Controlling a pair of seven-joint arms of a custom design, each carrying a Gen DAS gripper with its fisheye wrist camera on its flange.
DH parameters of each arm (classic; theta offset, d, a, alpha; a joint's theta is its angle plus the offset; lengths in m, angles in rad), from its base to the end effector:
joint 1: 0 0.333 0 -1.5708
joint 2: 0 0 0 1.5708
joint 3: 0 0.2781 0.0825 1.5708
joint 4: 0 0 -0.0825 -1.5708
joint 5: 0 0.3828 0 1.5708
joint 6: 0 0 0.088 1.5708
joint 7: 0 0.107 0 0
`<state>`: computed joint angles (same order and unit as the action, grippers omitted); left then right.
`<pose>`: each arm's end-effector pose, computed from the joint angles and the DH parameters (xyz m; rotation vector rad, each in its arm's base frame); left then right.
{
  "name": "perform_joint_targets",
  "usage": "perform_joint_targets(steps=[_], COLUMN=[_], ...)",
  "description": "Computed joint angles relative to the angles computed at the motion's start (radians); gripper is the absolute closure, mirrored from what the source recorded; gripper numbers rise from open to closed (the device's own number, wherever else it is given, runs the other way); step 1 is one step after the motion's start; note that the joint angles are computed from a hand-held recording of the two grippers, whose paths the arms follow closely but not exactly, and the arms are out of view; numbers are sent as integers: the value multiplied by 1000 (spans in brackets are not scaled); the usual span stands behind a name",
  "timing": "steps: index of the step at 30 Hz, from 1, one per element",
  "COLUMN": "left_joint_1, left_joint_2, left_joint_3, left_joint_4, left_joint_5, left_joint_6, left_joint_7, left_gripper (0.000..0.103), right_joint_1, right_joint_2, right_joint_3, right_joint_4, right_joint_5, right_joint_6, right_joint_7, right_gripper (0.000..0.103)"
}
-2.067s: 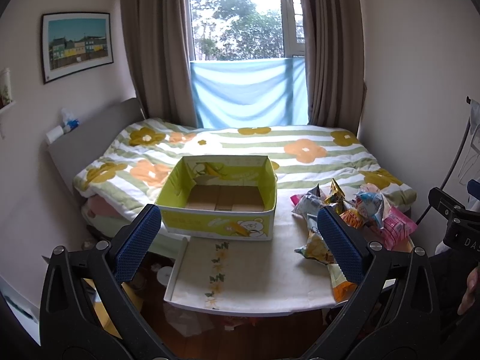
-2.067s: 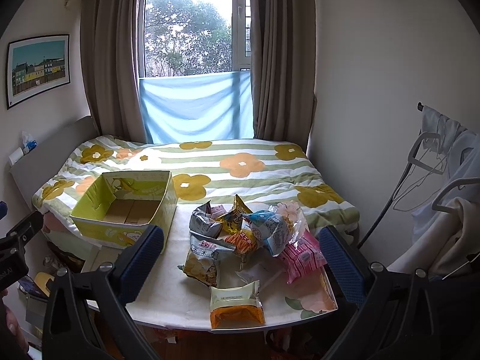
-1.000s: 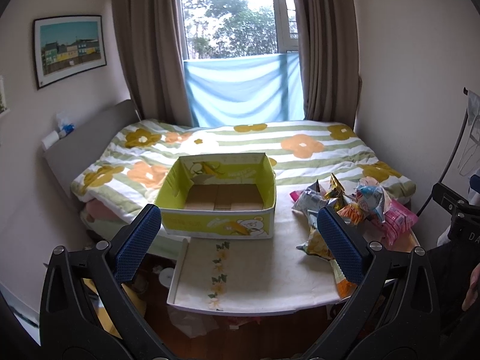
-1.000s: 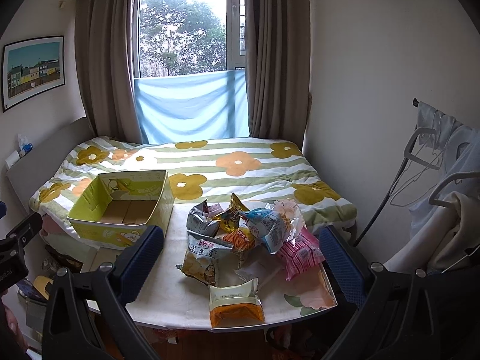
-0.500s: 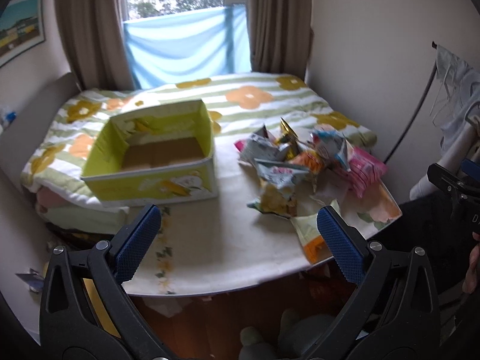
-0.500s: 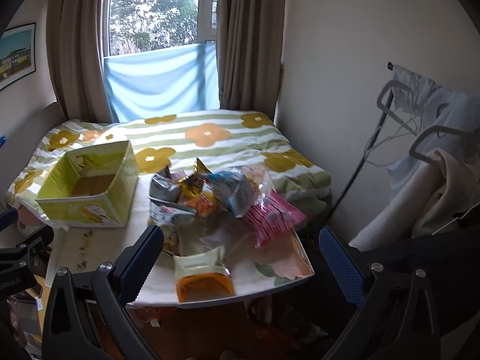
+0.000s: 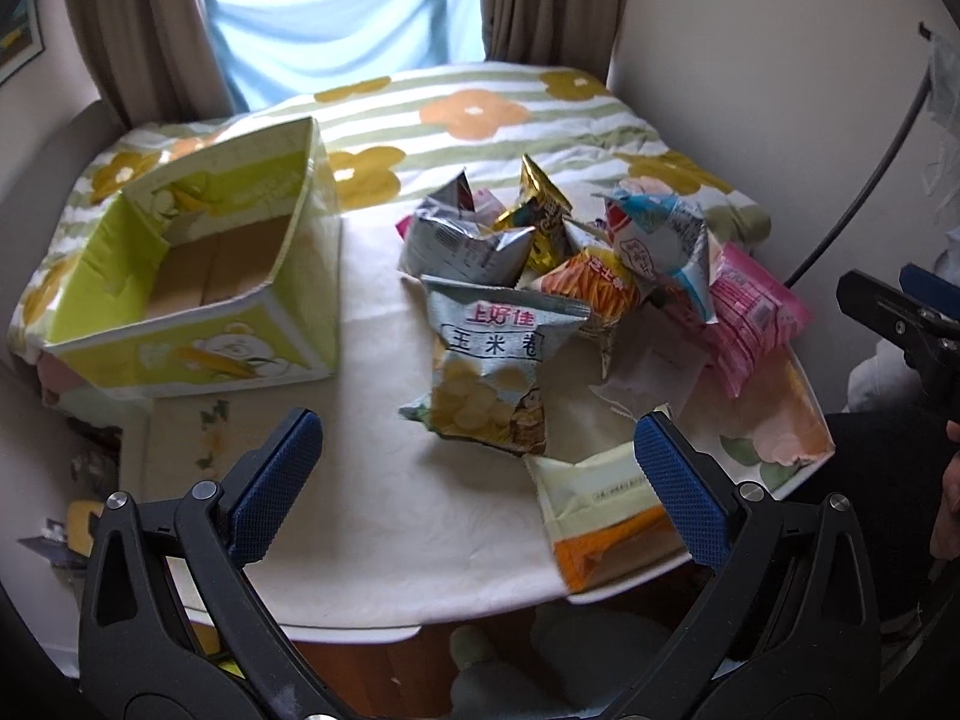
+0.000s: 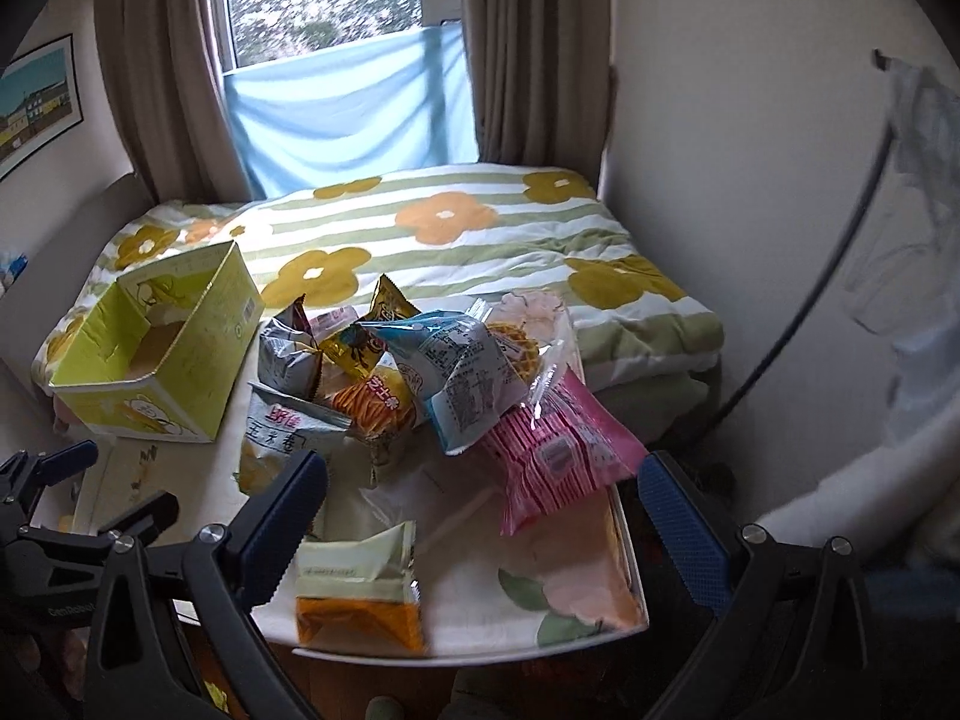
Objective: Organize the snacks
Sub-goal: 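Reach both tools toward the snack pile and close on bags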
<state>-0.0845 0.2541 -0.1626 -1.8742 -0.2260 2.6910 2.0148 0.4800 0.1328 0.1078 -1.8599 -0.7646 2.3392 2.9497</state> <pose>0.6326 -0.1455 0.4064 -1.4007 2.3580 -0.7105 0.5253 0.3342 0.4498 -1.4953 2.1279 -0.7333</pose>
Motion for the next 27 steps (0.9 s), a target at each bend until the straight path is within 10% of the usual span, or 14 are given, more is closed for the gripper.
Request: perform_joint_targets(steps=[11,19,27], left_joint_1=[-93,-98,-98], left_joint_2=[285,445,635], left_joint_3=[63,62,48], left_joint_4=[298,508,795], left_joint_5=[205,237,229], left_joint_6=[-134,-253,-426], left_joint_7=[-234,-241,-201], left_gripper=[0,2,34], right_joint_1=[-147,-162,-189], right_joint_2=[219,352,424], right_joint_3=[-32,-44,-31], right_joint_4=[111,235,306], right_joint_5=[315,483,583], right_joint_6=[287,284,296], right_joint_7=[-503,-726,-840], right_gripper=[0,0,0])
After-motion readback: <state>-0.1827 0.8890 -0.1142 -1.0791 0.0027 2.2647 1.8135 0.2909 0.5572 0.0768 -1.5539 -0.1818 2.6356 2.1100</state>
